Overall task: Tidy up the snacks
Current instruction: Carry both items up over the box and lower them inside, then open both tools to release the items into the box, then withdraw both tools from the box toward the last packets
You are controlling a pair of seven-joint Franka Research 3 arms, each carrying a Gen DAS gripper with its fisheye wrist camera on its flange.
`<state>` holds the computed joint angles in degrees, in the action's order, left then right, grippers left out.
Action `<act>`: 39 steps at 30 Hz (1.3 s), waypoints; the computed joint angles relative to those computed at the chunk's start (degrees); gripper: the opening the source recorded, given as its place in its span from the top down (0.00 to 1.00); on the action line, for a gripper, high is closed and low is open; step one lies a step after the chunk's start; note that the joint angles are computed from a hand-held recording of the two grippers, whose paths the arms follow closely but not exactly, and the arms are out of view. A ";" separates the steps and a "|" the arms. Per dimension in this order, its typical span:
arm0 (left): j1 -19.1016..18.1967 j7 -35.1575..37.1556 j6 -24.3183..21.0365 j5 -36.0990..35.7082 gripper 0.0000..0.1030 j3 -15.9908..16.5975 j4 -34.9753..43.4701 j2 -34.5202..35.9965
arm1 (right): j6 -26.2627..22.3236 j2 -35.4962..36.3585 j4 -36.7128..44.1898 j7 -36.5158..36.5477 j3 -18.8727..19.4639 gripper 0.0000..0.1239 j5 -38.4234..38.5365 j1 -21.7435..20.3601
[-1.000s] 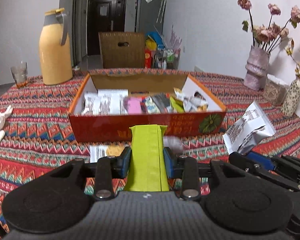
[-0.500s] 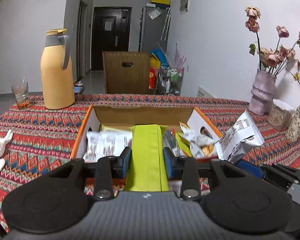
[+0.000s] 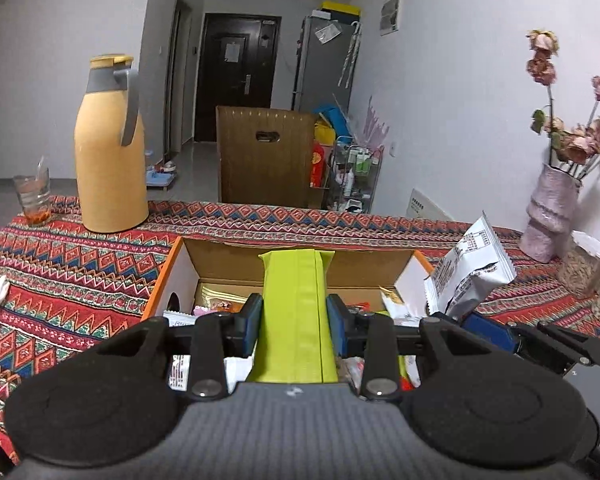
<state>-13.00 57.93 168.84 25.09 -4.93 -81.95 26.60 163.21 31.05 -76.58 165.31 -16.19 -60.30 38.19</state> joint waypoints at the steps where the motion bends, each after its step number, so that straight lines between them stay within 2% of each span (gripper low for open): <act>1: -0.13 -0.22 -0.68 -0.17 0.66 0.18 1.42 1.13 | -0.27 1.04 1.23 -1.31 0.69 0.87 1.30 -0.76; 3: -0.21 -0.84 -1.07 -0.39 0.66 0.56 2.76 2.48 | -0.75 3.14 3.58 -3.78 1.41 0.87 4.23 -1.73; 7: -0.07 -1.54 -0.80 -0.61 0.66 1.09 4.32 4.52 | -0.46 5.84 5.30 -3.23 -1.36 0.87 5.80 -0.36; 10: 1.32 0.98 -2.65 -2.48 0.66 -0.94 6.55 6.39 | -0.54 7.37 6.52 -6.33 -0.86 0.87 9.06 -1.07; 14: 1.77 3.50 -4.59 -4.16 0.66 -1.96 8.01 7.69 | -0.78 9.00 7.90 -11.06 -0.37 0.87 14.50 -1.72; 19: 1.75 3.25 -2.69 -5.08 0.63 -1.37 6.03 6.83 | -0.29 9.45 7.76 -14.27 -1.56 0.82 19.21 -1.02; 21: 1.71 2.67 -2.24 -5.29 0.49 -1.07 5.65 6.60 | -0.03 9.23 7.15 -14.71 -2.45 0.74 19.94 -0.27; 22: 1.40 1.90 -2.08 -5.10 0.45 -0.50 5.29 6.31 | 0.30 9.02 6.75 -14.80 -2.85 0.62 20.19 0.04; 23: 0.90 0.80 -1.84 -4.65 0.36 0.35 4.95 6.04 | 0.45 8.86 6.43 -14.49 -3.50 0.54 20.29 0.48; 24: 0.51 -0.23 -1.37 -4.12 0.30 1.08 4.67 5.86 | 0.60 8.65 5.89 -13.07 -4.91 0.38 19.73 1.52; 25: 0.21 -1.25 -0.70 -3.54 0.27 1.72 4.04 5.47 | 0.58 8.44 5.41 -11.09 -6.72 0.26 18.59 2.84; 27: -0.08 -2.79 -0.14 -2.67 0.13 2.46 3.30 4.89 | 0.67 7.83 4.32 -7.34 -9.08 0.19 16.25 4.61; 28: -0.57 -4.04 0.03 -1.94 0.09 3.27 3.06 4.65 | 0.96 7.44 3.77 -6.21 -9.28 0.19 15.46 4.76; 29: -1.36 -5.79 0.12 -0.91 0.00 4.48 2.78 4.37 | 1.07 7.13 3.44 -5.57 -9.11 0.18 14.97 4.65; 31: -2.34 -8.64 0.46 1.24 0.00 6.09 2.42 3.92 | 0.59 6.59 3.00 -4.98 -8.38 0.18 14.38 4.29; 33: -1.03 -8.08 0.28 1.27 0.00 4.46 2.37 3.79 | 0.10 6.38 3.03 -4.59 -7.62 0.18 13.90 3.79; 39: -0.31 -8.41 -0.95 1.91 0.00 3.43 2.80 3.80 | -1.51 6.22 3.61 -3.71 -5.77 0.18 13.05 2.55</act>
